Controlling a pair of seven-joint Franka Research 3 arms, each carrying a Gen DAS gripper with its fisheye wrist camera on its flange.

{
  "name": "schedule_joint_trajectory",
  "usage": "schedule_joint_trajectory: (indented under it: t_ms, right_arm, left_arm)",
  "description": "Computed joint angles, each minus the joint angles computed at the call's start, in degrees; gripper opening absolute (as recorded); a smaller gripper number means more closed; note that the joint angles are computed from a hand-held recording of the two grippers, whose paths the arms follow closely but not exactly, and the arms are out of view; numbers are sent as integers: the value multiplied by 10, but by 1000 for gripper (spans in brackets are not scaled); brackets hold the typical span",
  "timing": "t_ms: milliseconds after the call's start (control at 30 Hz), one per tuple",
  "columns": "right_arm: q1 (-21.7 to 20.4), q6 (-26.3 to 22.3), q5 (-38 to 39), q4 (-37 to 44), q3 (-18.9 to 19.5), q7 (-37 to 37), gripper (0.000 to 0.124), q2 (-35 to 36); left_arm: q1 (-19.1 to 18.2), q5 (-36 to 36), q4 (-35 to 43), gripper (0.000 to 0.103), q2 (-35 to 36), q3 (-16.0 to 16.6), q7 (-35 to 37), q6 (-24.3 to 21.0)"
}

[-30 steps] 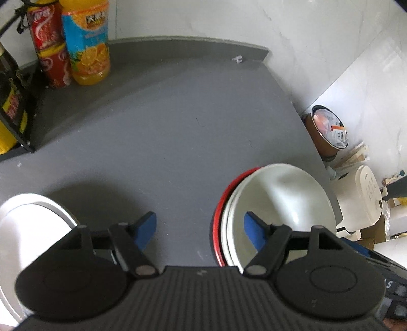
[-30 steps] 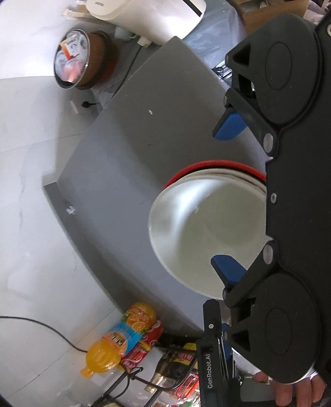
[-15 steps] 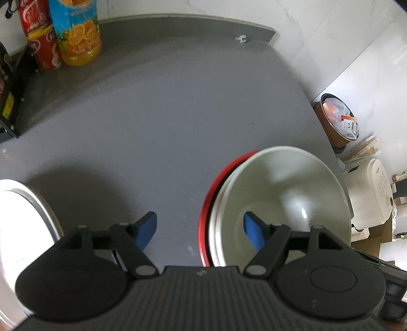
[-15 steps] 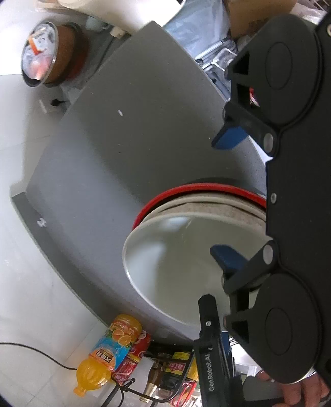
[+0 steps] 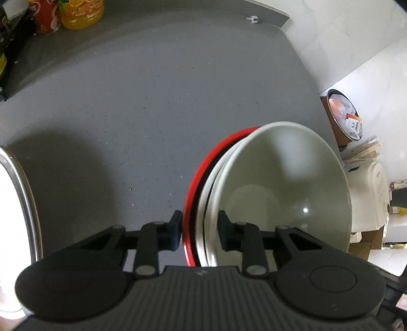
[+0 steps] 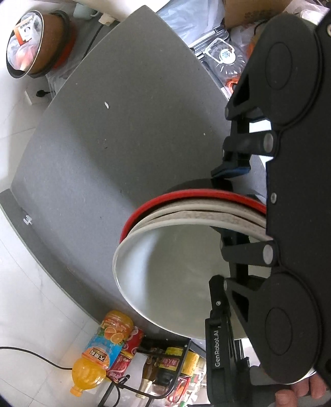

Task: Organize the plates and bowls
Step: 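Close both tools on the rim of the red bowl stack, then lift the bowl stack with both tools and carry it over the plates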

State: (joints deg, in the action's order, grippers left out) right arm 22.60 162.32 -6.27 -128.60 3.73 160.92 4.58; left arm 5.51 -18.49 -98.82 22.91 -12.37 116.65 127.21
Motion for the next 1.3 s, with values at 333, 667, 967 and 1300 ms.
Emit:
schedule_joint_trajectory:
  t_ms: [333,667,967,1300]
  right_arm:
    - [8,-12,-51,17,-3,37,32,3]
    - [22,-13,-57,67,-4,37,31,29]
    - [51,-23,-46,137,-11,3,31,70]
    - [88,-49,-29,237,-18,-41,31,130]
  left_arm:
    - [8,-13,-2,27,-6,-1,16,3]
    - [26,-30,10,27,-17,12,23,-7]
    - [51,-34,49,27,-11,24,11,-29]
    - [87,-41,74,27,-9,38,18,-44]
